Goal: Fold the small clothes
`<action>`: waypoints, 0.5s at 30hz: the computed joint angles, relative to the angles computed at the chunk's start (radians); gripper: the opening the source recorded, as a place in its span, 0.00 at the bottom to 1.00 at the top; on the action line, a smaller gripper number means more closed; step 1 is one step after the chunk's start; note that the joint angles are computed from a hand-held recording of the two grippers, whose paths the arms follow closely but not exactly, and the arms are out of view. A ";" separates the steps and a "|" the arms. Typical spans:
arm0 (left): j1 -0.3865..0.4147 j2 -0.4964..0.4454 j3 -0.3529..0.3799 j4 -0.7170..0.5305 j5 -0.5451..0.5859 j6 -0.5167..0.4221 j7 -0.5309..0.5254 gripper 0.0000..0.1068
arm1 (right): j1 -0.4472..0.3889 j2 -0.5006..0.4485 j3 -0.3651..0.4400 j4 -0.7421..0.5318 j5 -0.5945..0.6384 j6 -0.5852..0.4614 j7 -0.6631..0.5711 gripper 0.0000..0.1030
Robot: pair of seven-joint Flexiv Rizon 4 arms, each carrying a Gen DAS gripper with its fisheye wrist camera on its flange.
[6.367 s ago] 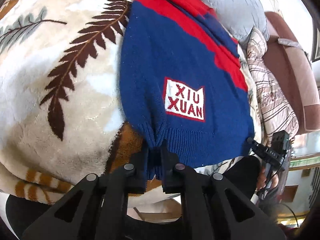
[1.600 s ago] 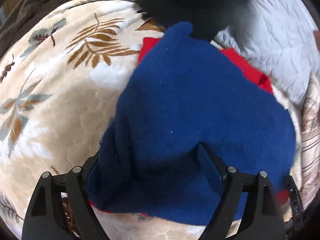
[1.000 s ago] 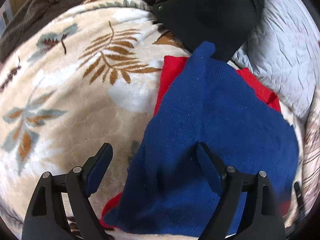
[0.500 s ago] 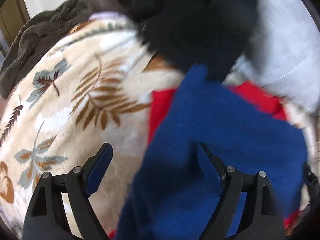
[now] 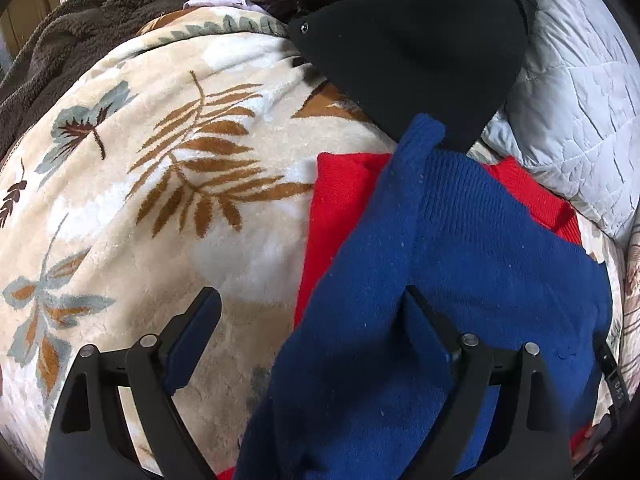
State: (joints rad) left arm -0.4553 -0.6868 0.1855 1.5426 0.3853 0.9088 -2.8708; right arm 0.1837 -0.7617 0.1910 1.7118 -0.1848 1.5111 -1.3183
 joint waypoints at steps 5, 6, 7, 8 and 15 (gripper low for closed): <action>-0.008 0.011 -0.005 0.008 0.006 -0.011 0.006 0.85 | -0.030 0.023 0.043 0.033 0.027 0.037 -0.004 0.65; -0.006 0.014 -0.009 0.013 0.002 -0.009 0.005 0.85 | -0.010 0.022 0.017 0.027 0.016 -0.004 0.007 0.66; -0.004 0.018 -0.013 0.019 -0.003 -0.008 0.005 0.85 | 0.034 0.021 -0.039 0.028 -0.003 -0.026 0.024 0.69; -0.005 0.024 -0.017 0.025 -0.006 -0.009 0.006 0.85 | 0.067 0.026 -0.082 0.045 -0.013 -0.001 0.039 0.72; -0.021 0.060 -0.026 0.057 0.010 -0.036 0.012 0.85 | 0.044 0.099 -0.037 0.106 0.003 -0.012 0.068 0.73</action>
